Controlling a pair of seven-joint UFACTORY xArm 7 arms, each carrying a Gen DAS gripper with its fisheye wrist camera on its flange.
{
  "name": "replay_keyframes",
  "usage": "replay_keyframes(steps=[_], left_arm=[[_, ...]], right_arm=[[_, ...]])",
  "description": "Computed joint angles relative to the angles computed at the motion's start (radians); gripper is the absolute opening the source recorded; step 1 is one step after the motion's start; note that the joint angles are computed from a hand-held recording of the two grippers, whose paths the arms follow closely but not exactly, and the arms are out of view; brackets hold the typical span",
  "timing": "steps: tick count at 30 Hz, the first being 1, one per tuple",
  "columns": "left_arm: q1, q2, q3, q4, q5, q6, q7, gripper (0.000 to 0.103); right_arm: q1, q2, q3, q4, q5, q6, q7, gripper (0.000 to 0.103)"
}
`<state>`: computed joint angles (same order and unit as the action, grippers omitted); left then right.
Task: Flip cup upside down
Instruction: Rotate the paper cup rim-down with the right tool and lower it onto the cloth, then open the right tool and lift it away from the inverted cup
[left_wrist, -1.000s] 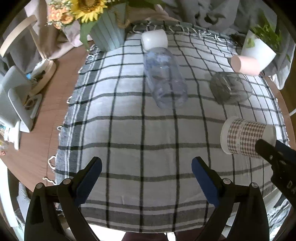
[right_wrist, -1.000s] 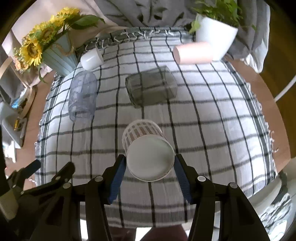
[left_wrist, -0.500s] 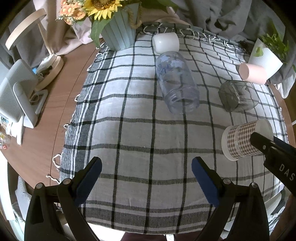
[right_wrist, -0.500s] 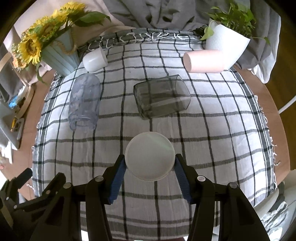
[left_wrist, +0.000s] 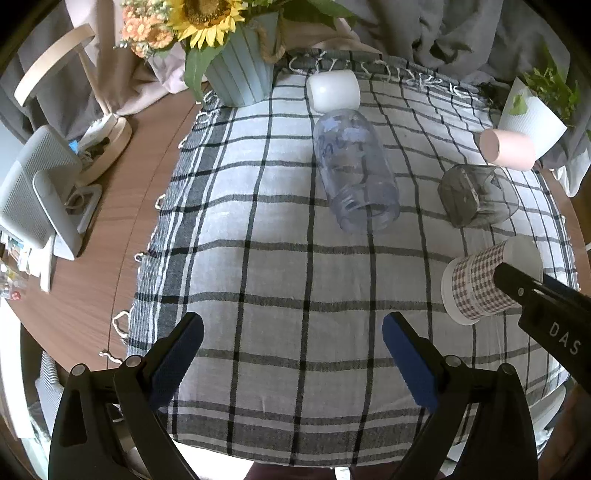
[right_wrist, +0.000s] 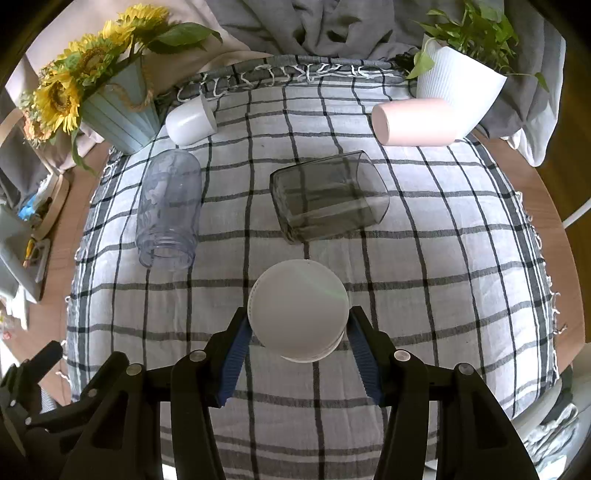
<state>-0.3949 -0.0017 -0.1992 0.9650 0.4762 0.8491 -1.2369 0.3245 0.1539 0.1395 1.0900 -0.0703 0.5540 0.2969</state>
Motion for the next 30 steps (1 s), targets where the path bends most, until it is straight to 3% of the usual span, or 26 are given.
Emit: replay_keyframes(steps=[2, 5, 14, 23, 30], left_arm=[[-0.001, -0.003, -0.001, 0.004, 0.003, 0.005, -0.001, 0.099], [-0.004, -0.008, -0.005, 0.015, 0.015, 0.019, -0.009, 0.099], [-0.026, -0.024, -0.029, 0.051, 0.05, 0.027, -0.052, 0.099], [-0.073, -0.043, -0.067, 0.108, 0.16, 0.121, -0.161, 0.103], [-0.086, -0.088, -0.091, 0.089, 0.174, 0.128, -0.214, 0.103]], right_arm=[[-0.007, -0.01, 0.002, -0.01, 0.027, -0.001, -0.007, 0.056], [-0.008, -0.044, -0.003, -0.034, 0.019, 0.015, 0.016, 0.081], [-0.044, -0.245, -0.007, -0.183, 0.101, -0.046, -0.057, 0.084], [-0.069, -0.401, -0.029, -0.3, 0.124, -0.176, -0.105, 0.092], [-0.068, -0.477, -0.051, -0.352, 0.187, -0.16, -0.132, 0.093]])
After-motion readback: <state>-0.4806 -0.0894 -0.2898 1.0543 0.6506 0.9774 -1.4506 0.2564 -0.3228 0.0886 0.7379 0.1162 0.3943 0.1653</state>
